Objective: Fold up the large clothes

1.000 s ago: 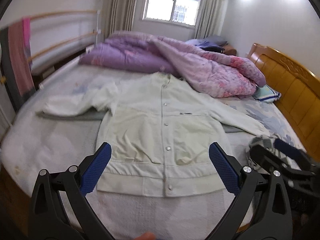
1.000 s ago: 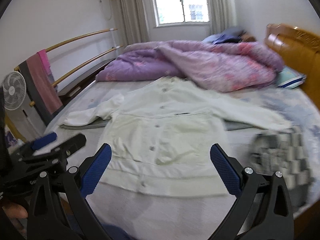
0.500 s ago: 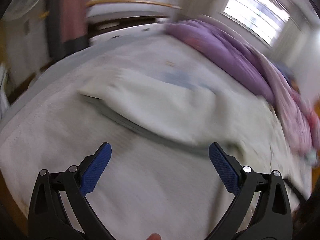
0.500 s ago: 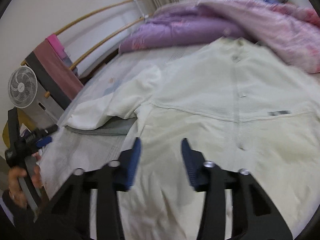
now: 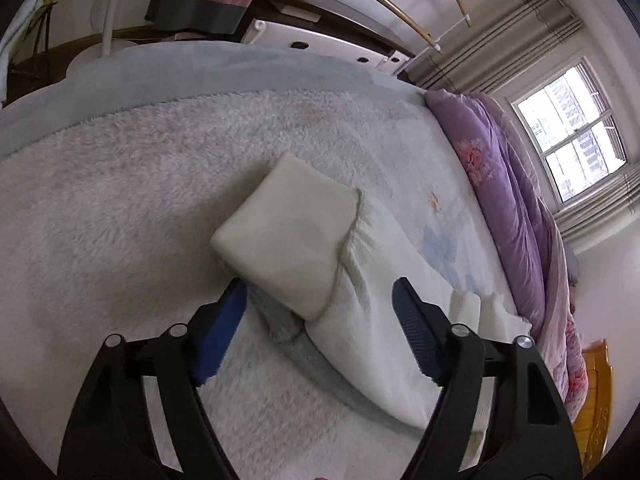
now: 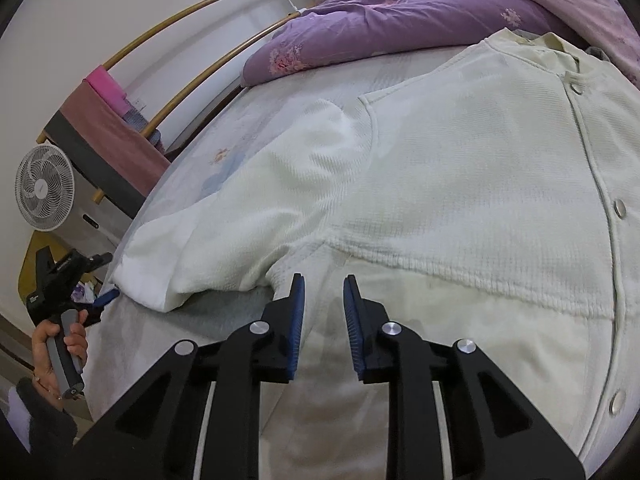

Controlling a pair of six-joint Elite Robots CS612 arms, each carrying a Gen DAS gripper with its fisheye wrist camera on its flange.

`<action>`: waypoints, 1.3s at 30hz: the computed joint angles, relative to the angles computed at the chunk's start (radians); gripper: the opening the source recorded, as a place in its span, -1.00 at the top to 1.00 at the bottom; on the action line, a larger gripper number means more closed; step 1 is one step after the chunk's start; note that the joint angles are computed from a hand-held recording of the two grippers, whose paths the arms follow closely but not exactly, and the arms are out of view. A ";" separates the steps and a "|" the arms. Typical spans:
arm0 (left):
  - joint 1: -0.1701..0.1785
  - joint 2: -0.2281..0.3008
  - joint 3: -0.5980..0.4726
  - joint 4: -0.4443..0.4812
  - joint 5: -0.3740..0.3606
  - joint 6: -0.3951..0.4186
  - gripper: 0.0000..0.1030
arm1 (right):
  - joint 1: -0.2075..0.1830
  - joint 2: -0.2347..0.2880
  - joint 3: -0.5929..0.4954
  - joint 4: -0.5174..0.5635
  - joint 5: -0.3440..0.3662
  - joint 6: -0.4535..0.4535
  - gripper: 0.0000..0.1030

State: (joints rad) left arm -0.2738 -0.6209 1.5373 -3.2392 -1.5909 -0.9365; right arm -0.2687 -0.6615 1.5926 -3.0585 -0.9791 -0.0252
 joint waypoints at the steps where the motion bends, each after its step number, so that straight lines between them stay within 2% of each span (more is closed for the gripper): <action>1: 0.004 0.005 -0.007 0.001 -0.003 -0.008 -0.31 | -0.001 0.004 -0.007 0.013 0.005 0.004 0.61; 2: 0.007 0.009 -0.014 0.004 0.000 -0.013 -0.12 | -0.001 0.006 -0.009 0.015 0.005 0.007 0.61; 4: 0.003 0.011 -0.020 0.010 0.026 -0.007 0.05 | -0.002 0.012 -0.017 0.024 0.016 -0.001 0.61; 6: -0.004 0.004 -0.017 0.009 0.084 0.033 0.59 | -0.004 0.016 -0.021 0.030 0.027 0.001 0.61; 12: -0.011 -0.023 0.006 -0.020 0.195 0.076 0.77 | 0.002 0.032 -0.046 0.048 0.064 0.019 0.60; 15: -0.013 -0.028 0.007 -0.042 0.204 0.088 0.79 | 0.009 0.039 -0.064 0.067 0.068 0.028 0.61; 17: -0.014 -0.021 -0.010 -0.038 0.178 0.107 0.76 | 0.013 0.043 -0.080 0.093 0.069 0.049 0.60; 19: -0.017 -0.016 -0.028 0.031 0.187 0.084 0.68 | 0.013 0.048 -0.092 0.113 0.069 0.075 0.60; 21: -0.014 -0.006 -0.034 0.047 0.173 0.036 0.36 | 0.012 0.052 -0.098 0.119 0.073 0.087 0.60; 24: -0.002 0.013 -0.046 0.055 0.095 -0.019 0.33 | 0.009 0.057 -0.102 0.130 0.078 0.089 0.62; 26: -0.005 0.020 -0.052 0.063 0.102 -0.014 0.33 | 0.006 0.060 -0.101 0.125 0.087 0.085 0.66; 28: -0.016 0.019 -0.055 0.070 0.145 0.008 0.34 | 0.000 0.065 -0.099 0.117 0.110 0.094 0.66; 30: -0.027 0.016 -0.059 0.070 0.193 0.033 0.74 | -0.003 0.067 -0.098 0.114 0.124 0.098 0.66; 32: -0.039 0.008 -0.062 0.079 0.238 0.069 0.83 | -0.004 0.066 -0.096 0.112 0.126 0.097 0.66; 35: -0.056 -0.010 -0.052 0.053 0.310 0.106 0.84 | -0.006 0.064 -0.091 0.105 0.132 0.112 0.66; 39: -0.067 -0.052 -0.017 -0.018 0.401 0.123 0.84 | -0.020 0.059 -0.066 0.015 0.126 0.190 0.60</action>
